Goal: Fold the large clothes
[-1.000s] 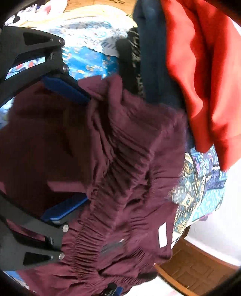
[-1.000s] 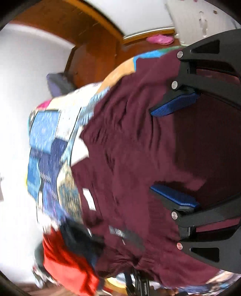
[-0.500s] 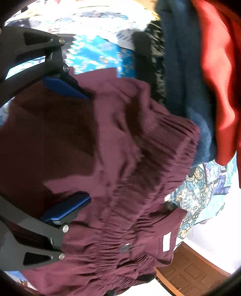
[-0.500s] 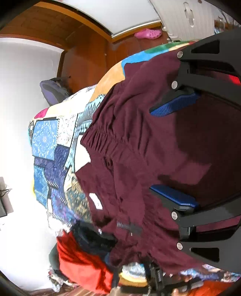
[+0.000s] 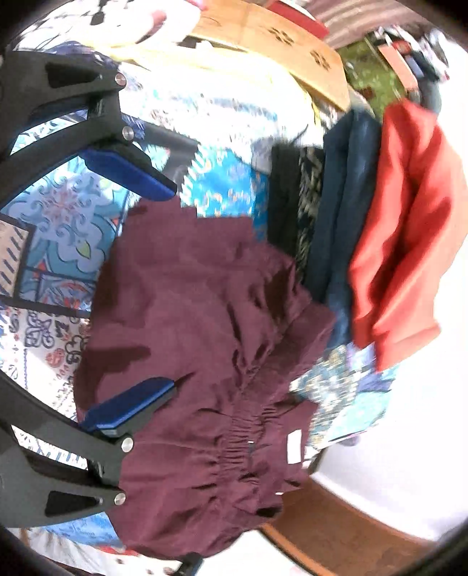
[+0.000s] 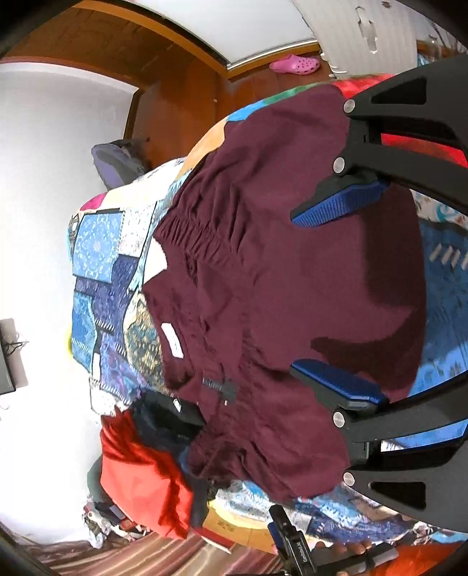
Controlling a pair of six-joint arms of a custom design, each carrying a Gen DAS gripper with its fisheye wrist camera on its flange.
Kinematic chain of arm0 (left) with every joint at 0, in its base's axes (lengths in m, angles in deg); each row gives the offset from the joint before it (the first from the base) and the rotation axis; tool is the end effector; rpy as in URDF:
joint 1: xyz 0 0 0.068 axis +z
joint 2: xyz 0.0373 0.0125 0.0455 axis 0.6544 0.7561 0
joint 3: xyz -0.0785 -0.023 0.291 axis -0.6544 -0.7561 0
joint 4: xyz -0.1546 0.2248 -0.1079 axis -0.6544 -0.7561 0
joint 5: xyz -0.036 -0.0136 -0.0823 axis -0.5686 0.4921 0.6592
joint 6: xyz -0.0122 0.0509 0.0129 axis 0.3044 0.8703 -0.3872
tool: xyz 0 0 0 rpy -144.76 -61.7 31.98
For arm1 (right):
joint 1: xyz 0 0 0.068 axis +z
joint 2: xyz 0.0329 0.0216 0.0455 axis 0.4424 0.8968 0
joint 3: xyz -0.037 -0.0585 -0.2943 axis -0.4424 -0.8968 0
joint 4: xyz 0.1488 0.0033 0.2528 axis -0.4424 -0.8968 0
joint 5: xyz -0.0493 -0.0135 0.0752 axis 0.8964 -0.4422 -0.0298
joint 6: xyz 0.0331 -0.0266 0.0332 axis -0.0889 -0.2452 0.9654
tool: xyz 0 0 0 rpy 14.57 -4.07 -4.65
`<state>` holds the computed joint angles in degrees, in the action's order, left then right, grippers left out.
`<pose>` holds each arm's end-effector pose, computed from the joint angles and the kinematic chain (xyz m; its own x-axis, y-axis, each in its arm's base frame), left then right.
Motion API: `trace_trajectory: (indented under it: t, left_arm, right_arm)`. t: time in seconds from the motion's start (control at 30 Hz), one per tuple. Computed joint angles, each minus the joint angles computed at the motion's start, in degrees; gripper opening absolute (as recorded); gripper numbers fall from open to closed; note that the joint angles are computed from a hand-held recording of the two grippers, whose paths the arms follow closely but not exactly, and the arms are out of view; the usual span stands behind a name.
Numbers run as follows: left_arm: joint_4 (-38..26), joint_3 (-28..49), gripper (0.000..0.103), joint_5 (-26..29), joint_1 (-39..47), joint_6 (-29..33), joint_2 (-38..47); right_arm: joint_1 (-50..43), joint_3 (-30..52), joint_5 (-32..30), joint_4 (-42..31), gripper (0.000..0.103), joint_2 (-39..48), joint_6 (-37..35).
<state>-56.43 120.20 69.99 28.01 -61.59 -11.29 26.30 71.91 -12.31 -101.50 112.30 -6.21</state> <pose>0.2285 -0.0591 0.1734 -0.8097 0.1855 -0.5567 0.3224 0.9333 -0.1579 0.0798 -0.0016 0.2507 -0.7655 0.2772 -0.5806 0.2500 0.9597 0.1284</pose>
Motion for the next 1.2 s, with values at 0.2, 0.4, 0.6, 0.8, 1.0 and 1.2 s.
trace_trajectory:
  t: [0.2, 0.4, 0.6, 0.8, 1.0, 1.2]
  left_arm:
    - [3.8, -3.1, 0.099, 4.2, 5.8, -3.9, -1.7]
    - [2.8, -0.7, 0.099, 22.0, 13.5, -5.3, 12.8]
    - [6.2, 1.4, 0.099, 31.0, 15.3, -8.6, 25.6]
    - [14.4, 4.2, 0.099, 40.0, 14.6, -16.3, 37.4]
    - [22.7, 6.3, 0.098, 38.0, 11.8, -25.2, 41.2]
    - [27.8, 2.4, 0.059, 20.4, 4.6, -30.3, 33.4]
  right_arm:
    - [18.1, 2.2, 10.0, 1.5, 0.073, 2.4, 13.1]
    - [31.4, 2.0, 17.3, 6.7, 0.073, 10.0, 20.8]
    - [31.9, -0.9, 15.4, 11.9, 0.073, 16.9, 20.1]
    - [32.9, -3.1, 15.9, 14.2, 0.077, 18.9, 19.7]
    - [33.1, -3.1, 16.0, 14.1, 0.079, 18.8, 19.4]
    - [34.6, -2.6, 17.0, 13.4, 0.079, 19.2, 21.2]
